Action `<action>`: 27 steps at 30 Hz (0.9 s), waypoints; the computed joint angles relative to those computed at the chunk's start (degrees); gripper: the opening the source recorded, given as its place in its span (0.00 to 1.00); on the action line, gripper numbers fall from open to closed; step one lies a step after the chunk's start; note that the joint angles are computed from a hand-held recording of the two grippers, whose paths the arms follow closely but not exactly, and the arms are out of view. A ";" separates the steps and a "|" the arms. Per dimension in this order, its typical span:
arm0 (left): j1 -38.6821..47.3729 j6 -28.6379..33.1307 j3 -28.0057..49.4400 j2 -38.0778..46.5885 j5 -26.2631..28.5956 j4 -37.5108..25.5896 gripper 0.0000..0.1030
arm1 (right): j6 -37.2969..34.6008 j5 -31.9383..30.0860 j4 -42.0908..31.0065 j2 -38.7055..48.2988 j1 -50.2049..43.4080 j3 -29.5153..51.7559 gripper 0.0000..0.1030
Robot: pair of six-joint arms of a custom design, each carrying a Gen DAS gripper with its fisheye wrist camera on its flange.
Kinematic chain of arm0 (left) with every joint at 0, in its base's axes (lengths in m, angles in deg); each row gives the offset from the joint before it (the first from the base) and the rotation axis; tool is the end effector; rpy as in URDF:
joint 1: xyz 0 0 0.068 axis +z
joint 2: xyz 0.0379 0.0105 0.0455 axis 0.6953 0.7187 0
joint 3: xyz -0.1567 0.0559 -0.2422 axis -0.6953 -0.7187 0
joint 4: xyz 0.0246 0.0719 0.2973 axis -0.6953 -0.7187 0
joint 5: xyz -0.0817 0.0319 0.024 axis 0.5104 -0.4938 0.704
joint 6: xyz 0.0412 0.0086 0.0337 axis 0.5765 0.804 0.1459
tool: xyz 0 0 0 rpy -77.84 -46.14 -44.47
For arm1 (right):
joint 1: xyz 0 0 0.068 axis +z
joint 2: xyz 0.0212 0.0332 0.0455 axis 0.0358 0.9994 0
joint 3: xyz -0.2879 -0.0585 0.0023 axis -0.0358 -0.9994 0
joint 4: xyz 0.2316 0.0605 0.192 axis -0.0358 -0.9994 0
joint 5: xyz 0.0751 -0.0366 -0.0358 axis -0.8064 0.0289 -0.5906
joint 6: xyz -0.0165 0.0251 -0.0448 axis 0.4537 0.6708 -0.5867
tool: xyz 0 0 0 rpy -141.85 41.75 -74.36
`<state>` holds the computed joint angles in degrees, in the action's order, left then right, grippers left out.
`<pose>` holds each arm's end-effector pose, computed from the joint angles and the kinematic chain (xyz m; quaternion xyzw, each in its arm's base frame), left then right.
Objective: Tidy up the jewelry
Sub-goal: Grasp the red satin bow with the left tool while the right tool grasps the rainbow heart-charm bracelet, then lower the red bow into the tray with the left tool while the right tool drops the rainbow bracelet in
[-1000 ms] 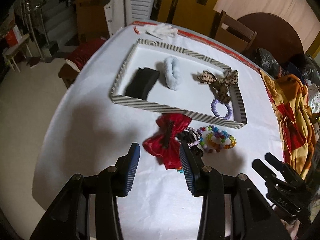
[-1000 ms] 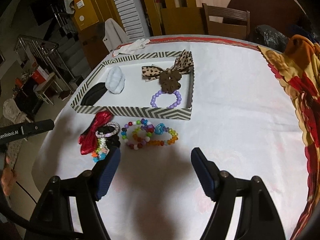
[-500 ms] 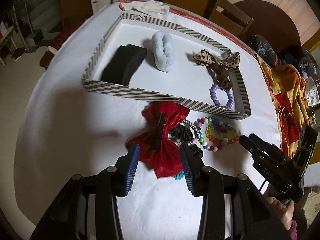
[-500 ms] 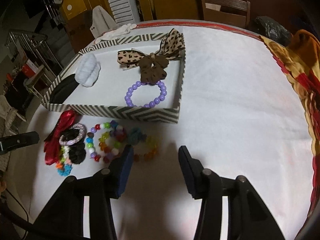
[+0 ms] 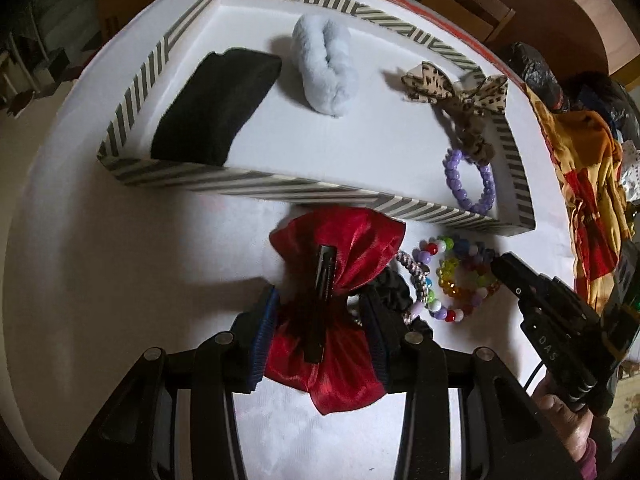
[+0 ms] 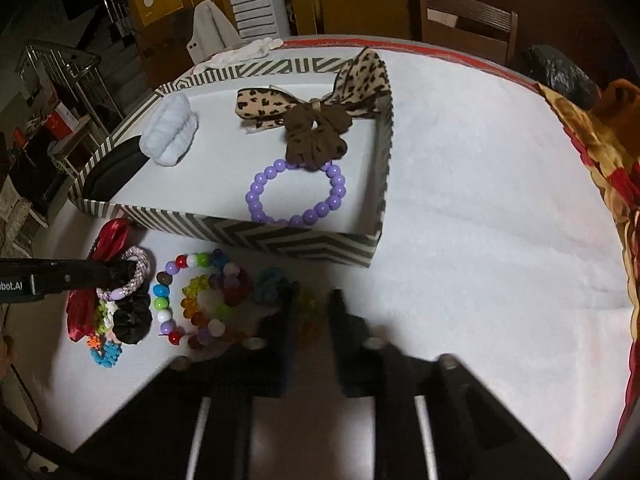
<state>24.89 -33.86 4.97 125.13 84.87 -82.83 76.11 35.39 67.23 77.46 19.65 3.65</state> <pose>0.2092 -0.0771 0.1538 -0.1265 0.9722 -0.1375 0.1412 0.2487 0.0842 0.1311 -0.1796 0.9477 0.1017 0.2433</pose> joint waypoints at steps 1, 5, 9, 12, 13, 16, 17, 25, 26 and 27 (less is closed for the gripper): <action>0.01 0.14 -0.02 -0.11 -0.22 -0.02 0.27 | -0.26 -0.05 0.17 -0.13 0.00 -0.14 0.09; -0.26 0.20 -0.43 -3.86 -1.76 -2.31 0.23 | -0.54 -2.81 -1.79 -3.27 -1.46 -0.34 0.09; 0.22 0.34 0.04 -9.48 -2.52 -6.29 0.22 | -0.90 -6.05 -6.23 -9.63 -2.98 0.46 0.09; 0.03 -0.12 1.13 -13.42 -3.43 -9.23 0.22 | -1.38 -8.90 -10.11 -13.48 -4.56 2.19 0.09; -0.19 -0.26 1.68 -14.46 -3.84 -10.15 0.22 | -1.51 -9.90 -11.30 -14.83 -5.18 2.71 0.09; -1.23 -1.11 3.64 -16.11 -5.54 -12.08 0.22 | -1.98 -10.70 -13.79 -17.31 -5.73 4.54 0.09; -1.57 -1.27 4.32 -16.79 -5.99 -12.81 0.22 | -2.24 -10.66 -14.46 -18.23 -5.80 4.84 0.09; -4.83 -2.51 7.99 -17.21 -9.56 -14.50 0.22 | -3.31 -12.86 -19.59 -22.46 -6.41 9.14 0.09; -5.05 -2.51 8.32 -16.87 -9.97 -14.57 0.22 | -3.33 -12.72 -19.76 -22.52 -5.91 9.67 0.09; -5.10 -2.40 8.73 -16.59 -10.31 -14.74 0.22 | -3.29 -12.53 -19.81 -22.48 -5.47 9.99 0.09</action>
<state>19.79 -36.27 13.70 108.54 74.57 -97.57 72.82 22.87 47.42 54.98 14.18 13.65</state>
